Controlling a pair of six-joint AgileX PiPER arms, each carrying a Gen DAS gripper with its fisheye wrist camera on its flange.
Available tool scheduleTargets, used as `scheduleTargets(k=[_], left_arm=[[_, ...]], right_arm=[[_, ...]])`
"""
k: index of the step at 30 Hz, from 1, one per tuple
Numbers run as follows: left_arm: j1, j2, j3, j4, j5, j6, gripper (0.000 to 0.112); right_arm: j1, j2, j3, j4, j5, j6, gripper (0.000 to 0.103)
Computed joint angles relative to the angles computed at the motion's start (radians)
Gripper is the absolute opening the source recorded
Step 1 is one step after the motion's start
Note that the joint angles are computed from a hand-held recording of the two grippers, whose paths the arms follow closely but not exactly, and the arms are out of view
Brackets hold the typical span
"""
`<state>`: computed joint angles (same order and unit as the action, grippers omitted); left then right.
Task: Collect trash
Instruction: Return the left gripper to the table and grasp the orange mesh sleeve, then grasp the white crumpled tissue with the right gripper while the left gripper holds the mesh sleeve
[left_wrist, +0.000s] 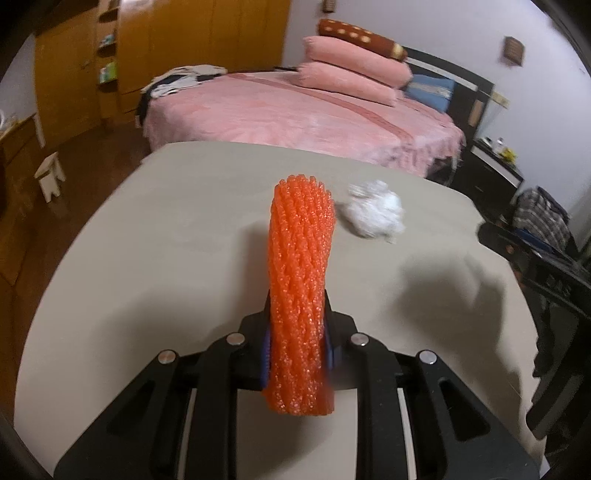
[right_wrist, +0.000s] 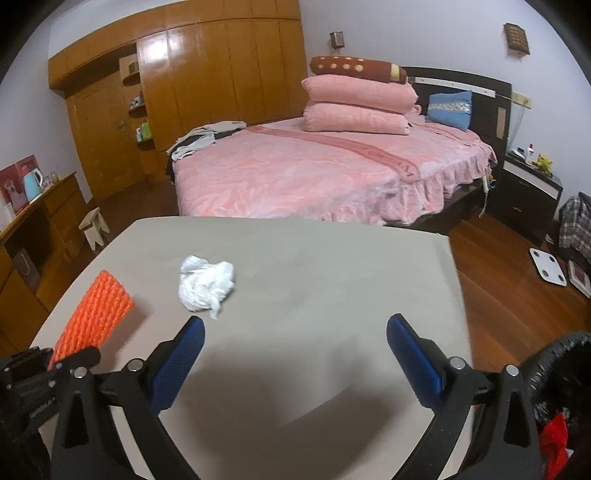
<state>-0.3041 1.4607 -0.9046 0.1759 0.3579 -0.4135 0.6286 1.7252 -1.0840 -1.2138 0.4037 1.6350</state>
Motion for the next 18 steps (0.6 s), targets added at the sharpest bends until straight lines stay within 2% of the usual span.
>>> scheduleTargets(k=[8,18], left_arm=[[0.111,0.092,-0.118,0.032,0.006,0.035,0.020],[0.180,0.139,-0.183,0.029,0.000,0.074,0.020]], right_arm=[[0.021,0.144,-0.202,0.119,0.024,-0.145,0.097],[0.005,0.367,-0.541,0.470,0.104,-0.543,0.096]])
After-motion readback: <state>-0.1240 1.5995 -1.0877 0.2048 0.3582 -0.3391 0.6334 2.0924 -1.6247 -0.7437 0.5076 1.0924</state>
